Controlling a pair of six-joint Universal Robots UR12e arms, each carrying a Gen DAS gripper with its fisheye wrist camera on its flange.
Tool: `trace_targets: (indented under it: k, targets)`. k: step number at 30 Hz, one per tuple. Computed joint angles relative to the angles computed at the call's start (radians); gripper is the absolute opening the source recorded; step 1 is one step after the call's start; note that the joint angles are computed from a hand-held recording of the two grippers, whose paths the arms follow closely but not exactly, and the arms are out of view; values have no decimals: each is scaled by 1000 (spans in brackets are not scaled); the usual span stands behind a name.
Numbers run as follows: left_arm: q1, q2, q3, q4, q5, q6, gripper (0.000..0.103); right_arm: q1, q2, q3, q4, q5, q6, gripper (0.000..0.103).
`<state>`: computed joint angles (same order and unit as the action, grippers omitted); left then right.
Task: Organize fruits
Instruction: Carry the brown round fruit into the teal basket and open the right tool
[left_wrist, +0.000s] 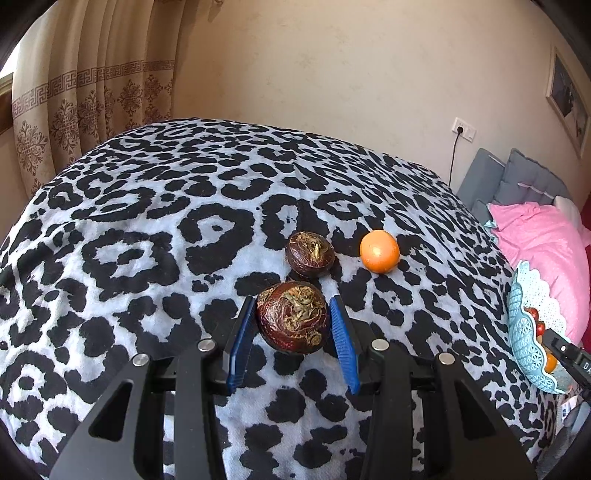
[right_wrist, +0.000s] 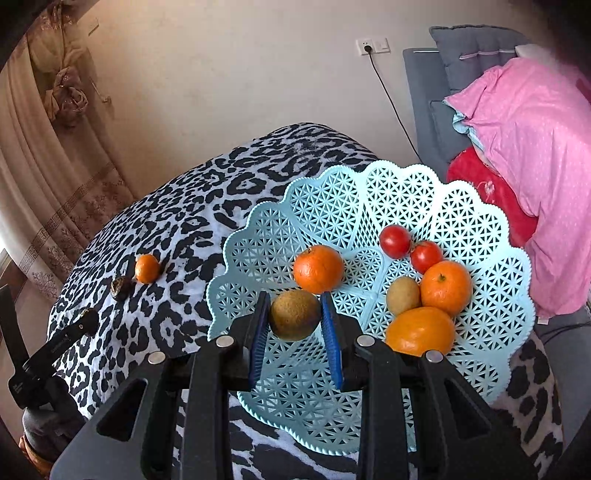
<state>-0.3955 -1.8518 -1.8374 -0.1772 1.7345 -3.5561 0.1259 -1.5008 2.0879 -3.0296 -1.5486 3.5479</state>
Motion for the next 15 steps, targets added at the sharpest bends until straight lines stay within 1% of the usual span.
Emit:
trace_targets:
  k: [1,3,4,5,9,15]
  targets:
    - [0,0,0,0,0,0,41,0,0,0,0,1,2,29]
    - [0,0,0,0,0,-1,41,-4,0,1,1,11,16,33]
    - [0,0,-1,2,-3,-1,41,-5,-1,1,0,12,22,44]
    - [0,0,0,4,-5,-1,41,-4,-3,5,-11,5,31,51]
    - [-1,0,-4,25,-11,6,41,-2,-10,15,-34,-21,39,51]
    - [-4,0,-8,58,-20,21,41,8,-22,39,-78,-110,57,51]
